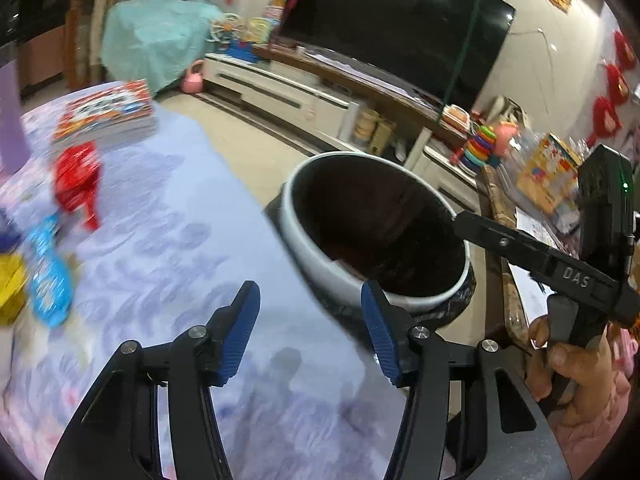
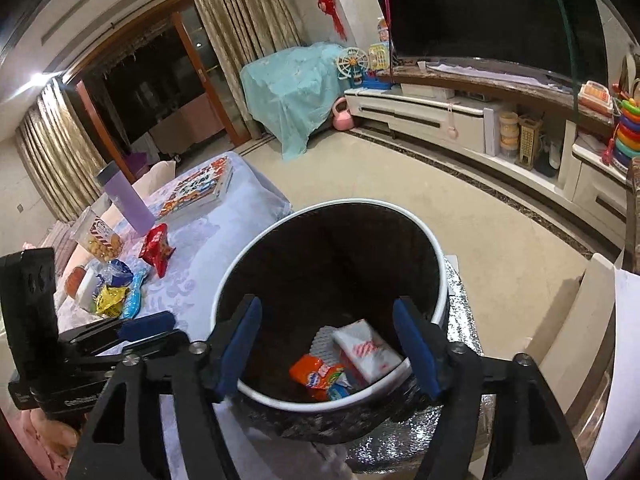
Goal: Collect trash
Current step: 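Move both grippers back over the table toward the tissue and blue packet, then grasp the crumpled white tissue with the left gripper while the right grasps the blue AD packet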
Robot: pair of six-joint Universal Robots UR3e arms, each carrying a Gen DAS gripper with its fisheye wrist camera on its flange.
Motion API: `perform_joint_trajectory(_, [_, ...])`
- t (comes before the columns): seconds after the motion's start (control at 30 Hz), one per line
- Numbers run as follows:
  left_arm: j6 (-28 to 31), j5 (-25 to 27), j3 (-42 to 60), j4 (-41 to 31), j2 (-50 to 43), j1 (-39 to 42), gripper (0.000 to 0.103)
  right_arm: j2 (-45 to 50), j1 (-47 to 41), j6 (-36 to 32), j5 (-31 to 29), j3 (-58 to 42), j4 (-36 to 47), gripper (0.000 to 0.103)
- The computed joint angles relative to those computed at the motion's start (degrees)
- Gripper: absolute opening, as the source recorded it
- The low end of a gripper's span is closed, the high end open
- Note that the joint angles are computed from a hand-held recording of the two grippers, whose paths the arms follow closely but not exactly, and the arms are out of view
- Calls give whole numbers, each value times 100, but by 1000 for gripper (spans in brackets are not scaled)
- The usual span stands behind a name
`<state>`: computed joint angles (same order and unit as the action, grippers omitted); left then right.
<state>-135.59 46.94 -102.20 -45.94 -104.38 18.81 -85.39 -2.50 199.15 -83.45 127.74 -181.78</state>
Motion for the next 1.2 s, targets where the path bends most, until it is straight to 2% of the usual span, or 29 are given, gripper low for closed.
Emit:
perform_joint_trajectory(0.07, [83,-36,-347,80,197,303,54,79,215,174,-131,38,-221,86])
perform_joint_trajectory(0.13, [210,-62,-558,9,313,589,56,188,455,339,-266,28,-407,90])
perform_joint_trajectory(0.37, [690,-73,-1000,-387,593,1631,56,713,1307,824,-541,-358,-751,91])
perform_joint_trajectory(0.6, [1299,-156,-981,-1224,715,2752,56,1309,1994,1059,-684,-1110,-616,91])
perform_joint_trajectory(0.73, [1511,-108,-964,-1303,649,3200,56,1749,2241,1121,-614,-1588,-534,91])
perform_joint_trajectory(0.97, [1489,-147,-583,-1257,263,3653,56,2506,2722,1163,-625,-2693,3,91])
perform_joint_trajectory(1.2, [969,-271,22,-925,-246,3585,56,2998,2979,1123,-847,-3621,537,91])
